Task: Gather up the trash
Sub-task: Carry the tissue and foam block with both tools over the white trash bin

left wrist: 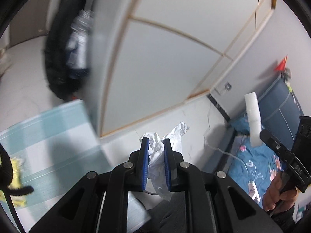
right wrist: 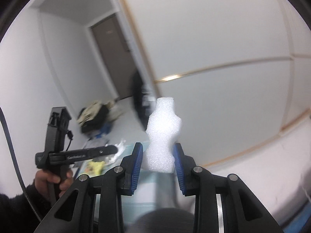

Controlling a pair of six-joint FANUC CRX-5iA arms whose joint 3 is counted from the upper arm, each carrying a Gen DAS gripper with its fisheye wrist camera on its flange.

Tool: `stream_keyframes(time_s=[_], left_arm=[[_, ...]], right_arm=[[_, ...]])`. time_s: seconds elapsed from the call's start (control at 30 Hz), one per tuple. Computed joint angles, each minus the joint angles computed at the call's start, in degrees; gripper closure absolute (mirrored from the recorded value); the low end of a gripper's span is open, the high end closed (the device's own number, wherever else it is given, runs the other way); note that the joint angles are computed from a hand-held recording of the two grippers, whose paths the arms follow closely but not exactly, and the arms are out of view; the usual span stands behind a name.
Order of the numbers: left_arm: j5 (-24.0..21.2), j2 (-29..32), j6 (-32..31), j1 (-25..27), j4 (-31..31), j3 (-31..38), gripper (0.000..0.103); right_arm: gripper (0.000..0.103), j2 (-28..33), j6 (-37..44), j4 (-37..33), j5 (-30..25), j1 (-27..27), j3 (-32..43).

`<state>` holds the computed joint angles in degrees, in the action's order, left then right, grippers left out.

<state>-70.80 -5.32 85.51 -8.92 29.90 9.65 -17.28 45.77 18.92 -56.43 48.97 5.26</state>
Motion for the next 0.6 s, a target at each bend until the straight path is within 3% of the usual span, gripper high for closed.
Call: stream_keyframes(time_s=[0.13,0.3,0.4,0.6], left_arm=[[-2.7,6.4,0.7,-2.5,1.7,2.3,0.093],[-6.5,12.9,1.8,-4.6,0.0,4.8,0.093],[-7.4,15.2,2.5,-6.2,-4.5,7.1,0.093],[-10.1,19.2,1.6,-6.9,-2.9,7.4,0.093]], right_arm=[[0.072,-0.5,-1.4,-4.0,-0.9,-6.4,-3.1],[0.072,1.7,2.0,-17.1,-1.7,-15.8,-5.5],[0.072,3.9,3.0,-23.2,-2.4,-19.2,-6.6],[0.072,9.5,8.5,-36.5,-3.0,-25.2,-7.5]])
